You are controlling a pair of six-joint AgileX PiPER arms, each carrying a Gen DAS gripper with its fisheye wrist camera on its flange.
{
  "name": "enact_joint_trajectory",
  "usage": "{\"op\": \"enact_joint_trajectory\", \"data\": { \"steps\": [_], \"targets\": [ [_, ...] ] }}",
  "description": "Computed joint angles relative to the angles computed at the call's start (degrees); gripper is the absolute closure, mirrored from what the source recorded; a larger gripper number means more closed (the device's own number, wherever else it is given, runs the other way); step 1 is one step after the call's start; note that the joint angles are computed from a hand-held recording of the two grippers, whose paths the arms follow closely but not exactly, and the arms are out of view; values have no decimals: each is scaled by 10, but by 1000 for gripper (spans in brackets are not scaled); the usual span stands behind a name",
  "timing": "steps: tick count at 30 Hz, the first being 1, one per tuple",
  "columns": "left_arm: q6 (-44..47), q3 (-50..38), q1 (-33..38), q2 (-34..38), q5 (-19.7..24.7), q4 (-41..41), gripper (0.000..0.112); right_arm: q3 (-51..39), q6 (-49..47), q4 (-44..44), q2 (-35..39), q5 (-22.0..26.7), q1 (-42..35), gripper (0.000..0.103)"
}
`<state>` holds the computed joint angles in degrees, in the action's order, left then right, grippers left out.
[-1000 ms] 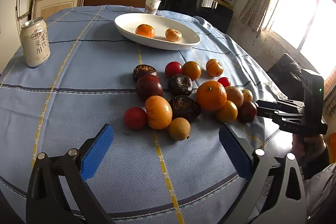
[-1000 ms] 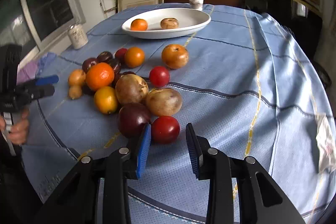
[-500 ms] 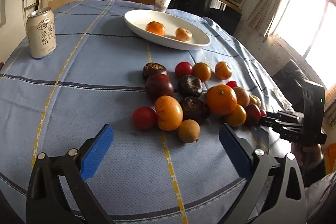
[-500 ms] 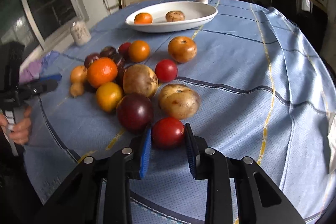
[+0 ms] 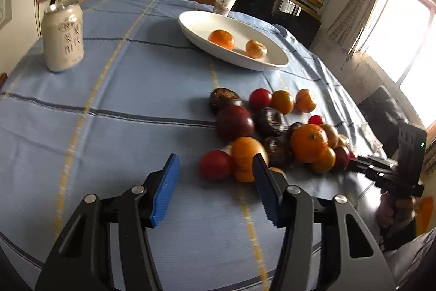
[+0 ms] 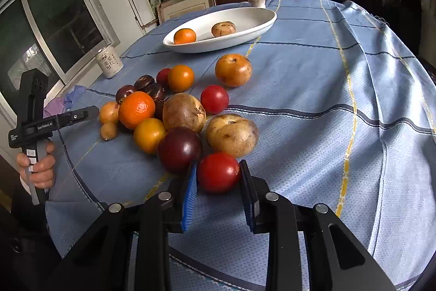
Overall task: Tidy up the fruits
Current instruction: 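Grasp the red tomato with the right tool while the left tool grasps a small red fruit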
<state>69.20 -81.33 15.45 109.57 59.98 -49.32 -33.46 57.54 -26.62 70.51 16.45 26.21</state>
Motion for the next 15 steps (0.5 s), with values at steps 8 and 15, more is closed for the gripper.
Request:
{"op": "enact_joint_trajectory", "data": {
  "steps": [8,15],
  "targets": [
    [81,-19,-15,5,-5,56,65,3,3,0,-2,-1,1,73],
    [136,-6,-31,-2,-12,58,67,3,6,0,-3,-1,3,73]
  ]
}}
